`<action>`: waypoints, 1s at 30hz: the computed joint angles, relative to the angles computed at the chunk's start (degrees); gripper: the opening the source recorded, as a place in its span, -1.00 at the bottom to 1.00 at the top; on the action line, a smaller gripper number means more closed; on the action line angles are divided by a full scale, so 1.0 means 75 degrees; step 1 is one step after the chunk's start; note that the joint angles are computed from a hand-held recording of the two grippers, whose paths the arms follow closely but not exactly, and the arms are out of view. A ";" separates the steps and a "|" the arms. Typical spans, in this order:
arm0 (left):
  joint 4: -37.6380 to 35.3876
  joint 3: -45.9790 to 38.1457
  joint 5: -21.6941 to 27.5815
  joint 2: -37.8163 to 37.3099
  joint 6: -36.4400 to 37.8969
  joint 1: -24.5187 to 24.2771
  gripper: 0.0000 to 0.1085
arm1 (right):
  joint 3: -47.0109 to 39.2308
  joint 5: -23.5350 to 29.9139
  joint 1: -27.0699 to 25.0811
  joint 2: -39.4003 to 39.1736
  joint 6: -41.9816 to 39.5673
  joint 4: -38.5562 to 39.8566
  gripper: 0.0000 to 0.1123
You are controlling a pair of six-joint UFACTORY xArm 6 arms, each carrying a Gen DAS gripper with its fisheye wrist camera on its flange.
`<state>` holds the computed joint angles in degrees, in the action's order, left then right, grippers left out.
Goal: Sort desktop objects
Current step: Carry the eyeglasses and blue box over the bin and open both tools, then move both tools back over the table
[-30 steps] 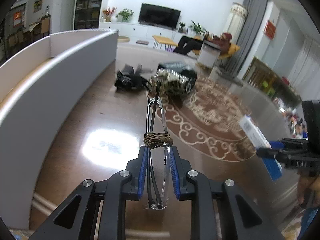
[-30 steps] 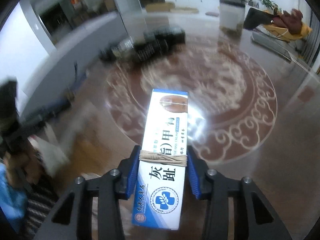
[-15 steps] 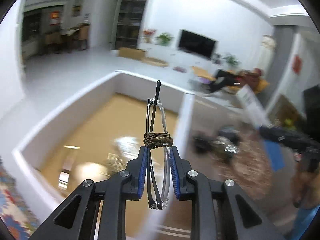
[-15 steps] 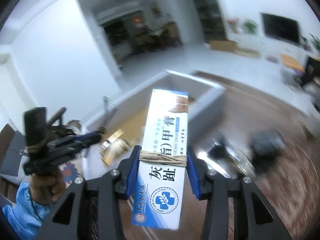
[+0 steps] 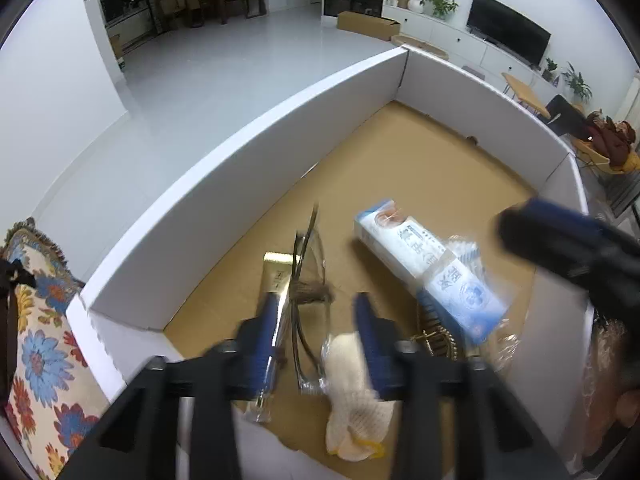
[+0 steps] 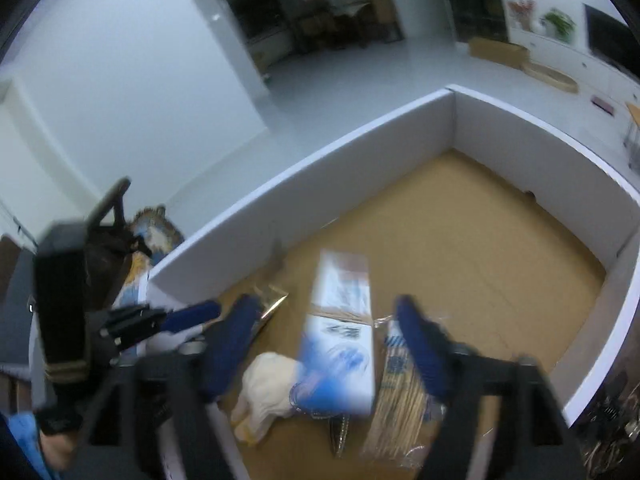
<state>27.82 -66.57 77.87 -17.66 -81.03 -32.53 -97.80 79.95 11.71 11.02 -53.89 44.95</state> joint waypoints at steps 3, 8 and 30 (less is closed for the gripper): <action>0.0760 -0.0013 0.0407 -0.0076 -0.0932 -0.0747 0.41 | 0.0403 0.0248 -0.0768 -0.0406 -0.0784 0.0429 0.53; 0.1654 -0.0630 0.0419 0.0225 -0.1692 -0.1980 0.41 | 0.1128 0.0249 -0.2810 -0.0963 -0.2802 0.1030 0.83; 0.0455 -0.7074 -0.1152 0.7218 0.1180 -0.2502 0.86 | 0.0575 -0.2539 -0.6107 0.1173 -0.3695 -0.0374 0.83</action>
